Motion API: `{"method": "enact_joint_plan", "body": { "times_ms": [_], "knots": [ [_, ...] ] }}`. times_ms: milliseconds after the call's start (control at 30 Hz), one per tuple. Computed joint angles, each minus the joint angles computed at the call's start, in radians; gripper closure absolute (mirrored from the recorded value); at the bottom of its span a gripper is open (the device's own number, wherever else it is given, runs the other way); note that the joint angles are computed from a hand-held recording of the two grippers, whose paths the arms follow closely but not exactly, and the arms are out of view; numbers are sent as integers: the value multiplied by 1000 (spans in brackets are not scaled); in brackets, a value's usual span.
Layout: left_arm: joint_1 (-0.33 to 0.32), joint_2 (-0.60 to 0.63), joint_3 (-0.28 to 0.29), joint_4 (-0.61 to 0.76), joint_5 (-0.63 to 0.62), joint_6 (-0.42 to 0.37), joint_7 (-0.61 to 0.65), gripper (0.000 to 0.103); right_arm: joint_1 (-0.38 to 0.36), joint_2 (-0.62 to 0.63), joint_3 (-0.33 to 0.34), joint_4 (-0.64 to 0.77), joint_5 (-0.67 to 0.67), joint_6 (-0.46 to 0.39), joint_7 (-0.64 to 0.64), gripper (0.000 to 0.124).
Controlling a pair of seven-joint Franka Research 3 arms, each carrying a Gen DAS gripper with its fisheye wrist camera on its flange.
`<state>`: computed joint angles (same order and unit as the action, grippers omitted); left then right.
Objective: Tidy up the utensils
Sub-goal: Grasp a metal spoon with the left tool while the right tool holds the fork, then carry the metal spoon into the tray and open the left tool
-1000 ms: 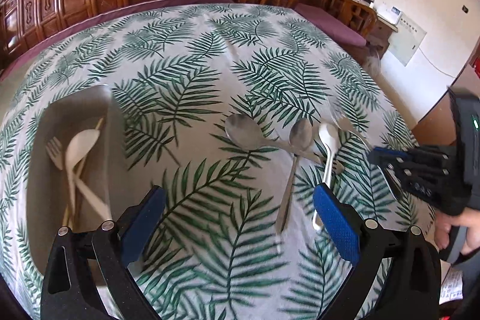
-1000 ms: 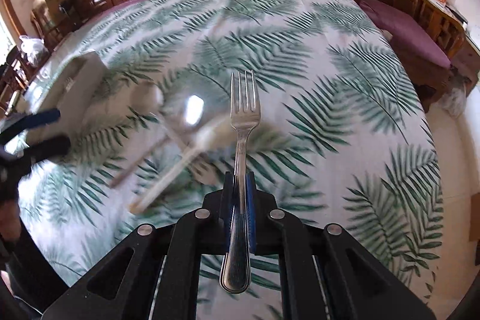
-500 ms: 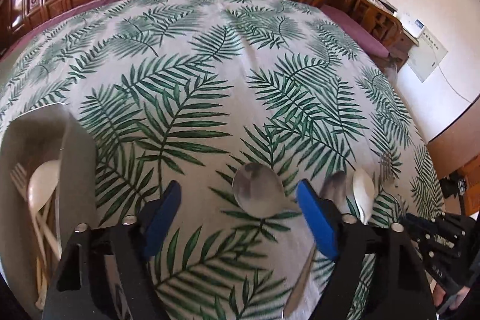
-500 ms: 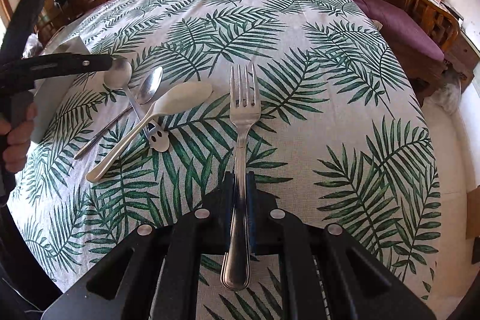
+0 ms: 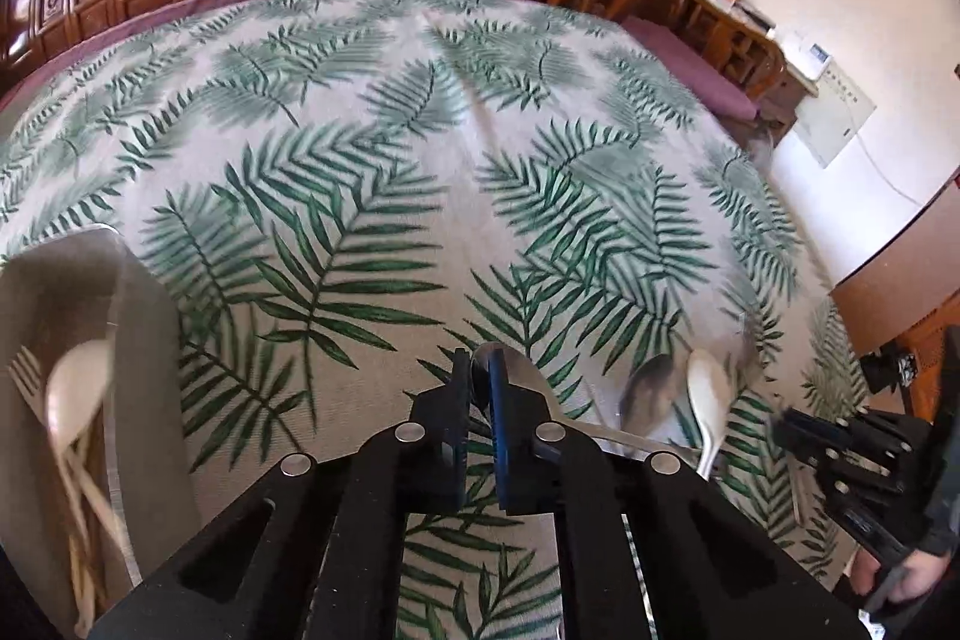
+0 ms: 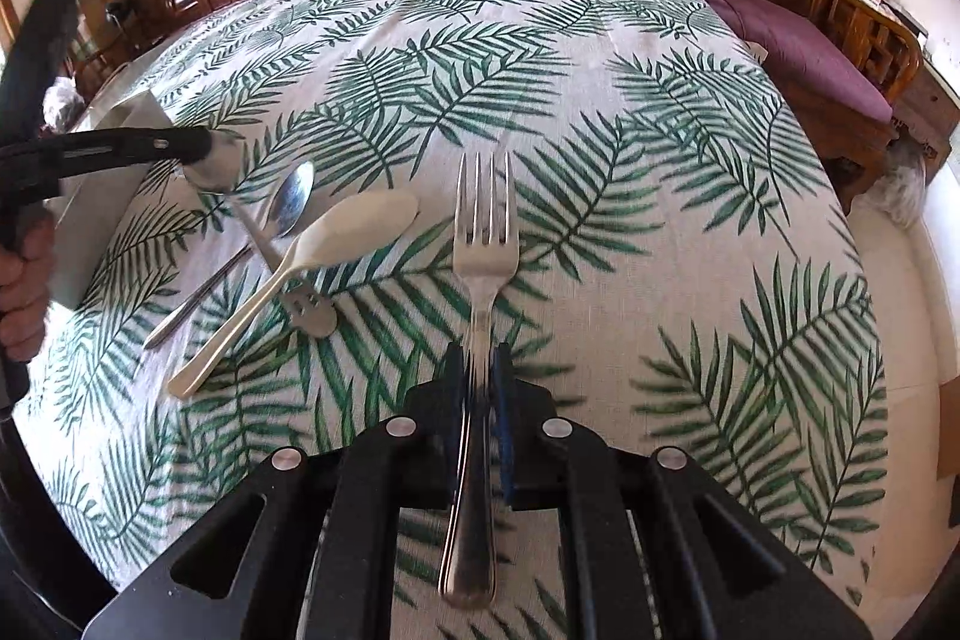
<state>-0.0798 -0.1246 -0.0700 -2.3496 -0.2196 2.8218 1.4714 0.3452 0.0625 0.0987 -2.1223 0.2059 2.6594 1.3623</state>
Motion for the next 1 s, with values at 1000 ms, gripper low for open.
{"method": "enact_joint_plan", "body": {
  "times_ms": [1000],
  "knots": [
    [89, -340, 70, -110, 298, 4, -117, 102, 40, -50, 20, 12, -158, 79, 168, 115]
  ]
}}
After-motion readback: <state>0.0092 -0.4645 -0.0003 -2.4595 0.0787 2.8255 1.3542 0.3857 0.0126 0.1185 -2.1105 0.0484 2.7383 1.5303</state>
